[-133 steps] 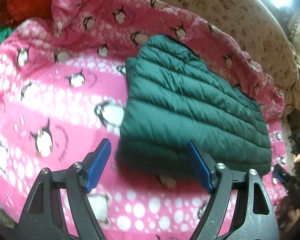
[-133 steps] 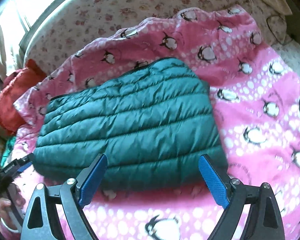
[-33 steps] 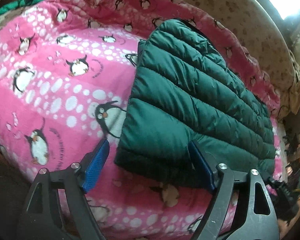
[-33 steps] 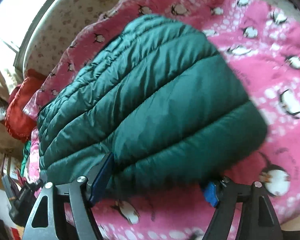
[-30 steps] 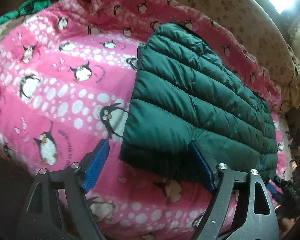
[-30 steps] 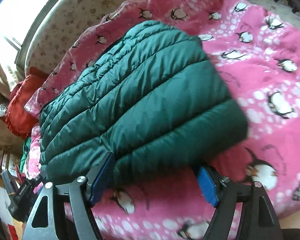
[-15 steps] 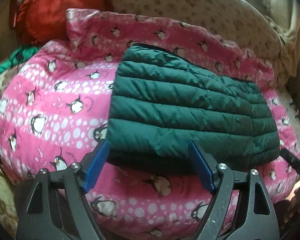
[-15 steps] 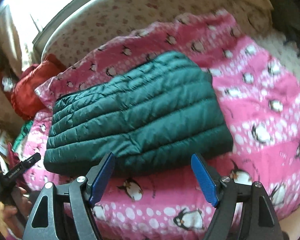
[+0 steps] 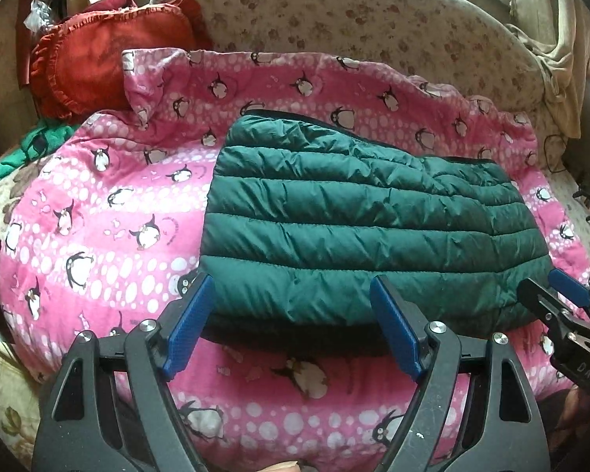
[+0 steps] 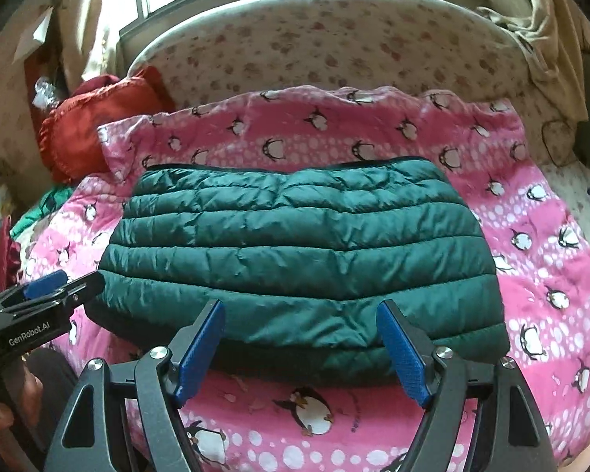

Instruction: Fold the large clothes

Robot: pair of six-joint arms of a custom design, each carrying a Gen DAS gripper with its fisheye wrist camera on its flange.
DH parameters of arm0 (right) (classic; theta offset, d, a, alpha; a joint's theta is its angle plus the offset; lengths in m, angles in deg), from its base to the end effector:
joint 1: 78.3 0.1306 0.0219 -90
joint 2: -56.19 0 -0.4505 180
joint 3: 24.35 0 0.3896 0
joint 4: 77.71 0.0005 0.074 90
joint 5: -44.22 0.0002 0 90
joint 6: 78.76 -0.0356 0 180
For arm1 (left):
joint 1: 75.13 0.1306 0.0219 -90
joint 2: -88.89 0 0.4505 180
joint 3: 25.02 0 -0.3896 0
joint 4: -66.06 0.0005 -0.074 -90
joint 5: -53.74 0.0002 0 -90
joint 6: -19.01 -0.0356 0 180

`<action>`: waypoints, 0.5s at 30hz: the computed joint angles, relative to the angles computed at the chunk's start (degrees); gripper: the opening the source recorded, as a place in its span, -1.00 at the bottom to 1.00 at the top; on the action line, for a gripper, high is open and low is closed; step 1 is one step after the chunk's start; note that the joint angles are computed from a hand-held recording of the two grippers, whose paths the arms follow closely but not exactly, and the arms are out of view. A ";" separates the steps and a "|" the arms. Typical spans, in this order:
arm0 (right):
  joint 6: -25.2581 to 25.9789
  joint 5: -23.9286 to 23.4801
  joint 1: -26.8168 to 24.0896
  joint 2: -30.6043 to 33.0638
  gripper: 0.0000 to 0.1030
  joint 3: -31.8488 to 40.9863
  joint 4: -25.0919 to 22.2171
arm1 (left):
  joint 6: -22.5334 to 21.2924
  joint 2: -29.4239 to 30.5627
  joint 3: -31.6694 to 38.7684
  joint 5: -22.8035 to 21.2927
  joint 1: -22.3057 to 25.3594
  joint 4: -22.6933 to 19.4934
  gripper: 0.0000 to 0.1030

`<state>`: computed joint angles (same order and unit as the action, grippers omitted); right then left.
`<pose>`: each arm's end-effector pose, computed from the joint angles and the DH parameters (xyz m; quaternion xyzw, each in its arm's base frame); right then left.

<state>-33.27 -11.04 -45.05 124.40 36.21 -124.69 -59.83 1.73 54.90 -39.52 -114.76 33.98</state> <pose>0.2626 0.1473 0.4127 0.1795 0.8960 -0.0394 0.4042 0.3870 -0.3186 0.4158 0.2165 0.8978 -0.1403 0.3568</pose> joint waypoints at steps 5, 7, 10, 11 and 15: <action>-1.03 -0.26 0.33 0.69 0.49 0.14 0.66 | -0.27 0.00 -0.28 0.11 -0.44 0.46 0.58; -1.38 0.69 0.67 1.13 0.49 0.48 -0.09 | -0.34 -0.01 -0.37 0.24 -0.66 0.64 0.58; -1.58 0.80 0.73 1.27 0.49 0.58 -0.23 | -0.42 -0.03 -0.46 0.12 -0.94 0.70 0.58; -1.62 0.83 0.72 1.29 0.49 0.59 -0.29 | -0.45 -0.03 -0.49 0.14 -1.02 0.67 0.58; -2.27 0.91 0.93 1.76 0.49 0.73 -0.46 | -0.55 -0.11 -0.70 -0.03 -1.26 0.81 0.58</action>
